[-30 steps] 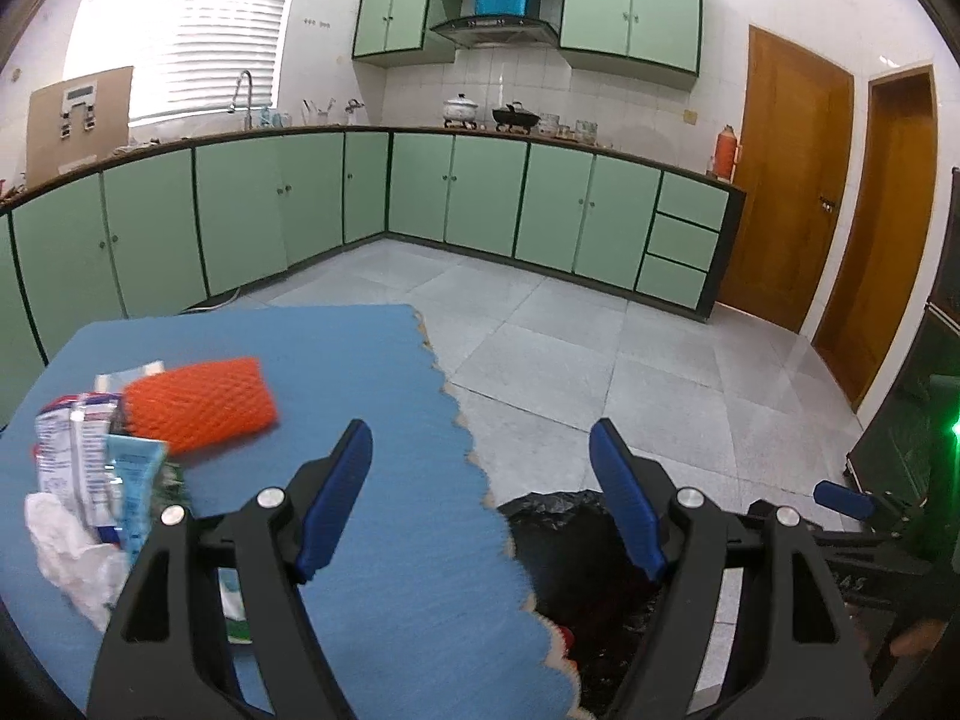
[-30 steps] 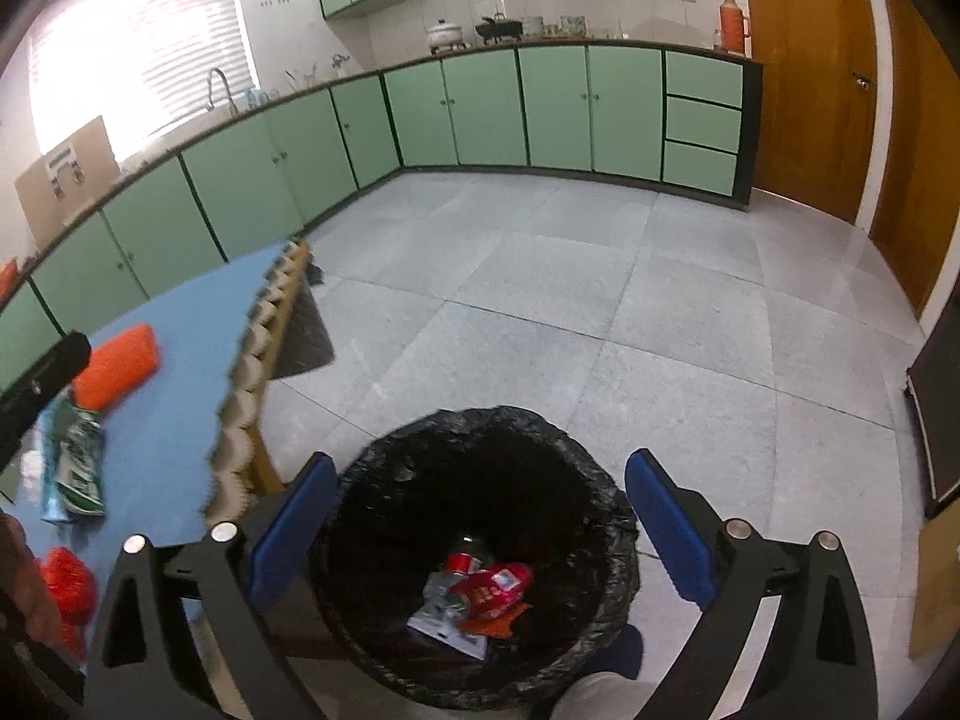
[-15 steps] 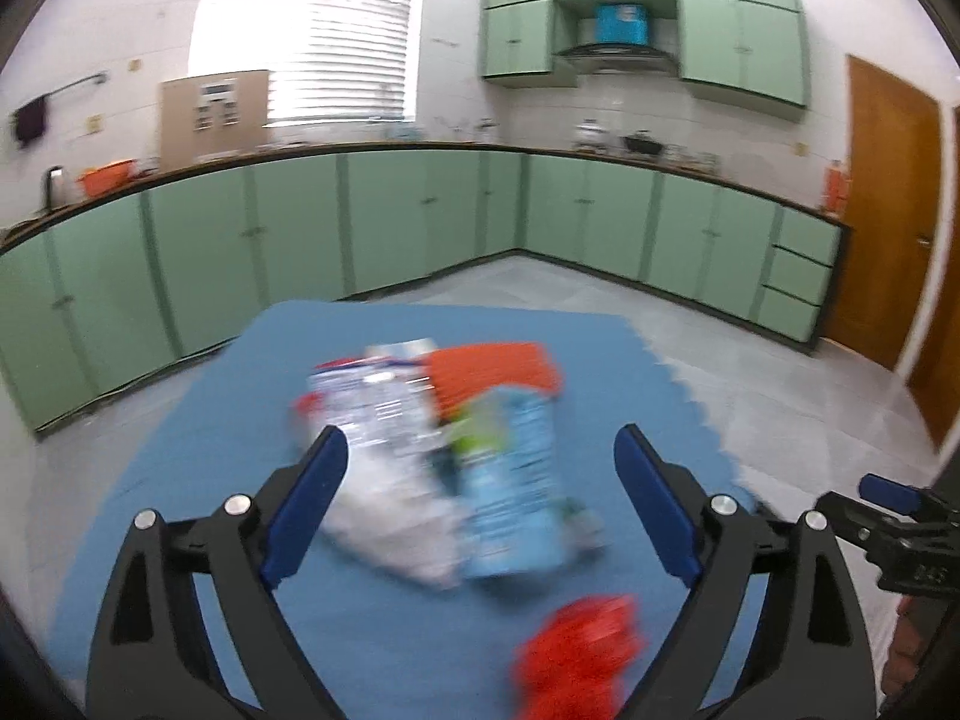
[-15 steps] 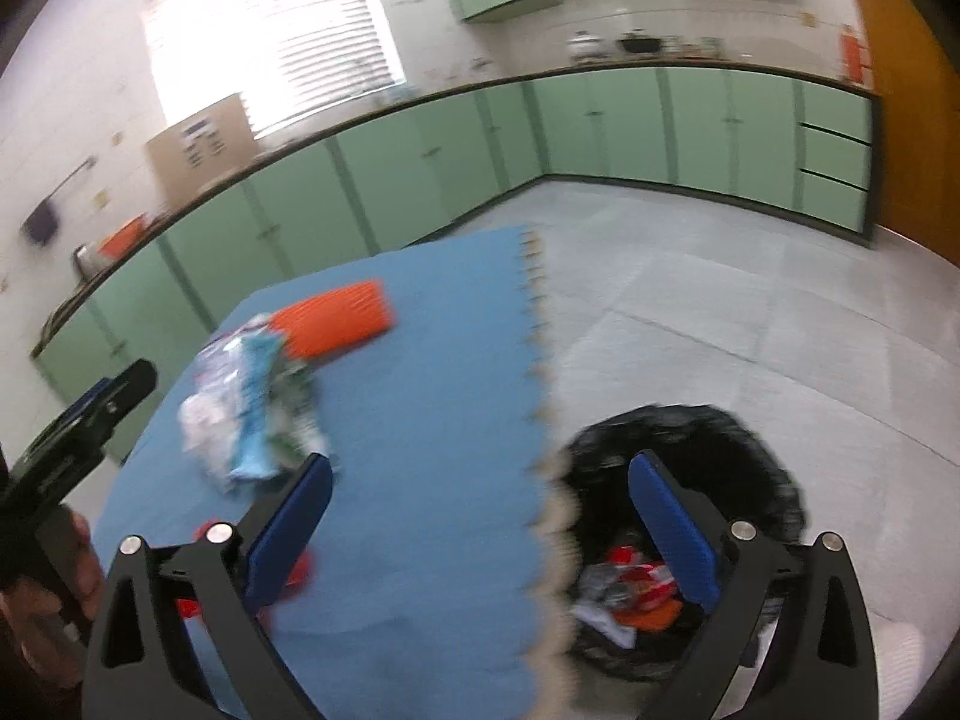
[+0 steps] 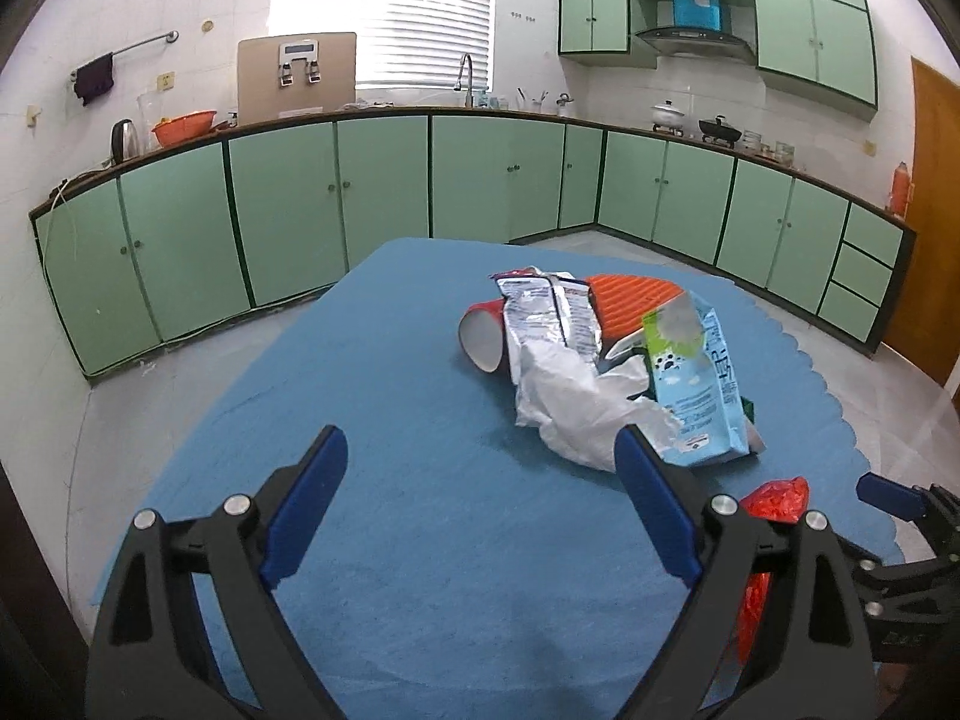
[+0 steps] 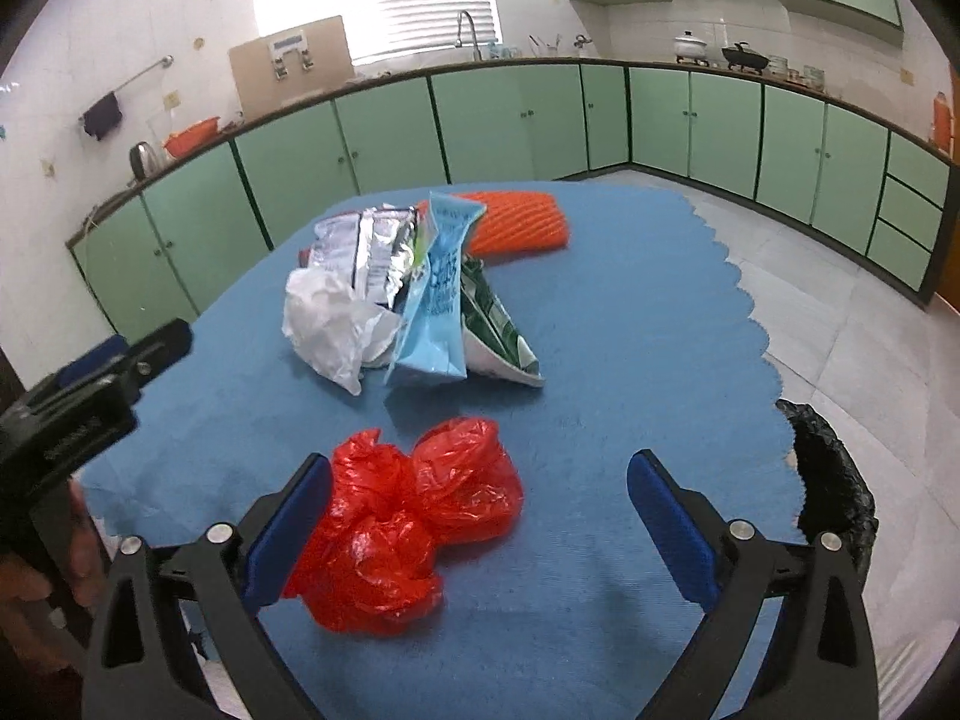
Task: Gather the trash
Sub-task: 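Return to the mat and grasp the red plastic bag with the right gripper, then lift the red bag with the right gripper while the left gripper grasps the blue carton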
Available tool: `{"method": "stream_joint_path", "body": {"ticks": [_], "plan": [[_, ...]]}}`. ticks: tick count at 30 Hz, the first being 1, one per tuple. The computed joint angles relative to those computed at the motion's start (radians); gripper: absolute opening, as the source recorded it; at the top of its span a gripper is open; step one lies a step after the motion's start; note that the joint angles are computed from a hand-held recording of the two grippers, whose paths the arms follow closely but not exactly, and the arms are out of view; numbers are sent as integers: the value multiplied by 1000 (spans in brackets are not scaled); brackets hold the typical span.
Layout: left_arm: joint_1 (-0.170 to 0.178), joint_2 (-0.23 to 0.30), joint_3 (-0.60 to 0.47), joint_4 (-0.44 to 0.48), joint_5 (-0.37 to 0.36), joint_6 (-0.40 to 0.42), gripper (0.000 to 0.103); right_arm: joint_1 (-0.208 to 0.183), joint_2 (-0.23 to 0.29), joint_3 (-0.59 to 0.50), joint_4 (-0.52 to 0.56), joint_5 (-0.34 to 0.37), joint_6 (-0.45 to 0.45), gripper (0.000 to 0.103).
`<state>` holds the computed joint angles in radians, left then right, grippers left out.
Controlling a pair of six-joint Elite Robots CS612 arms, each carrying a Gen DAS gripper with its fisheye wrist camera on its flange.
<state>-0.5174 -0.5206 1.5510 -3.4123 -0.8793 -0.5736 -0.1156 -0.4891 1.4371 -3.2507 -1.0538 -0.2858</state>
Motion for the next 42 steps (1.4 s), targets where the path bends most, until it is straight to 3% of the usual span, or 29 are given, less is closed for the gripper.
{"method": "stream_joint_path", "body": {"ticks": [4,7,10,12,16,20,30,35,37,42], "plan": [[4,5,-5,4,-7,6,88,6,10,-14,27,2,0,96],[8,8,-10,9,-20,-5,88,7,10,-18,71,26,-30,90],[9,11,-15,14,-23,-5,88,5,5,-20,142,61,-74,71],[9,13,-19,18,-25,-3,88,4,2,-24,206,81,-108,46],[9,16,-27,23,-27,0,88,-5,2,-28,251,121,-109,42],[8,22,-45,25,-40,14,88,-15,-1,-21,191,125,-77,40],[6,77,-176,-1,-139,82,87,-57,8,-58,37,23,38,40],[5,121,-272,18,-178,121,85,-72,22,-91,26,-10,80,40],[9,136,-307,39,-195,124,79,-75,30,-106,28,-16,93,40],[21,169,-383,100,-215,122,78,-79,41,-126,32,-24,110,40]]}}
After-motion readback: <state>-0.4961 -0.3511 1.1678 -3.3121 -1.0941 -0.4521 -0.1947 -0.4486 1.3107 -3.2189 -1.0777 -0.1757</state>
